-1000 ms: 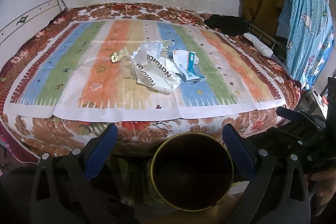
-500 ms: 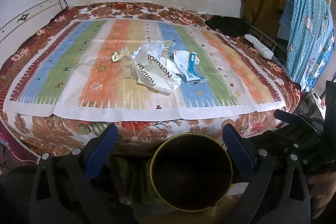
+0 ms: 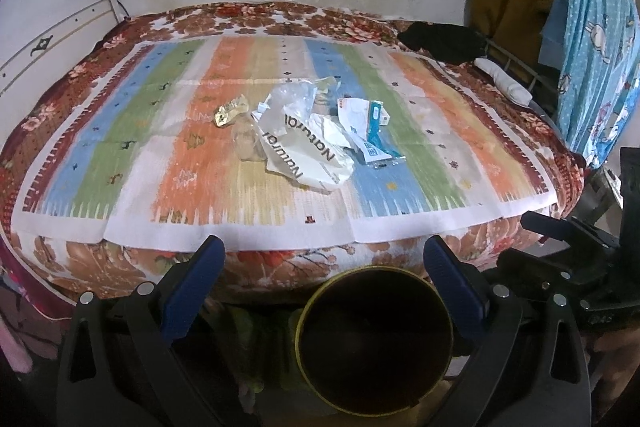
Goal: Collect trash
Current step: 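Grasp the blue-white mask package with the right tool while the left grasps the white Natural bag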
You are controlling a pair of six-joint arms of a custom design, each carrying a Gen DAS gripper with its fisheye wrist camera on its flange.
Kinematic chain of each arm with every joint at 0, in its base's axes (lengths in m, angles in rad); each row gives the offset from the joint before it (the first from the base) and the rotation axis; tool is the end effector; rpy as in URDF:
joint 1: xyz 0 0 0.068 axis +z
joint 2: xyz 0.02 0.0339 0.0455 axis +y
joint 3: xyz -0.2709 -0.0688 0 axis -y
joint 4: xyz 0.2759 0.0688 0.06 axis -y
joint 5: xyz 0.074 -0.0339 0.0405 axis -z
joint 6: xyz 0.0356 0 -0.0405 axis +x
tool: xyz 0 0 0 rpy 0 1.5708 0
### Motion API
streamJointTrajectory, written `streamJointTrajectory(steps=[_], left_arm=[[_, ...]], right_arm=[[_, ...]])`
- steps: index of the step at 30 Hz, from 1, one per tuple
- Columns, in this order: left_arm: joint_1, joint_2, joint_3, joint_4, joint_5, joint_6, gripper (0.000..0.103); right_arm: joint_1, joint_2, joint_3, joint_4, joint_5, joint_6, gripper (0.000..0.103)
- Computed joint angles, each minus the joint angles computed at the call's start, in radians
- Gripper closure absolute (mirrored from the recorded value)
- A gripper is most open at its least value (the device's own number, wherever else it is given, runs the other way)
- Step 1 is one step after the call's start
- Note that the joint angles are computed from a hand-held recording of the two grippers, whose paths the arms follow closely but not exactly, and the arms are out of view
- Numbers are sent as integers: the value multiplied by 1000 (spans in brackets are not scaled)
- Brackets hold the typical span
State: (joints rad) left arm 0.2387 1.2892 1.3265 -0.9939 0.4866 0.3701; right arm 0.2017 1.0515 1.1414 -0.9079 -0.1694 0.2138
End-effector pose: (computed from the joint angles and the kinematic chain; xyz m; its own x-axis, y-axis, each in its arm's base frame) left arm 0.2750 0.0498 0.3578 -0.7212 0.1536 -0.6755 0.3365 0.9300 -0.1478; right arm 0.2237 0.0519 0.3536 -0.7646 0.0571 -0.6420 -0.1516 0.9522 0.2653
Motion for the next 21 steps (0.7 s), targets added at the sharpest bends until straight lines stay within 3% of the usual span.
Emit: streamJointTrajectory(steps=[7,17,21], left_arm=[[-55,86,105,27,-68,-54,6],[-92,293,324,-49,-118,-115,6],[-127,338,378,-25,-175,-149,6]], right_arm=[[-61,121,105,-15,6,-32,12],[-136,323,270,-57,5,-71,17],[-158,416,346,-75,0,-68,18]])
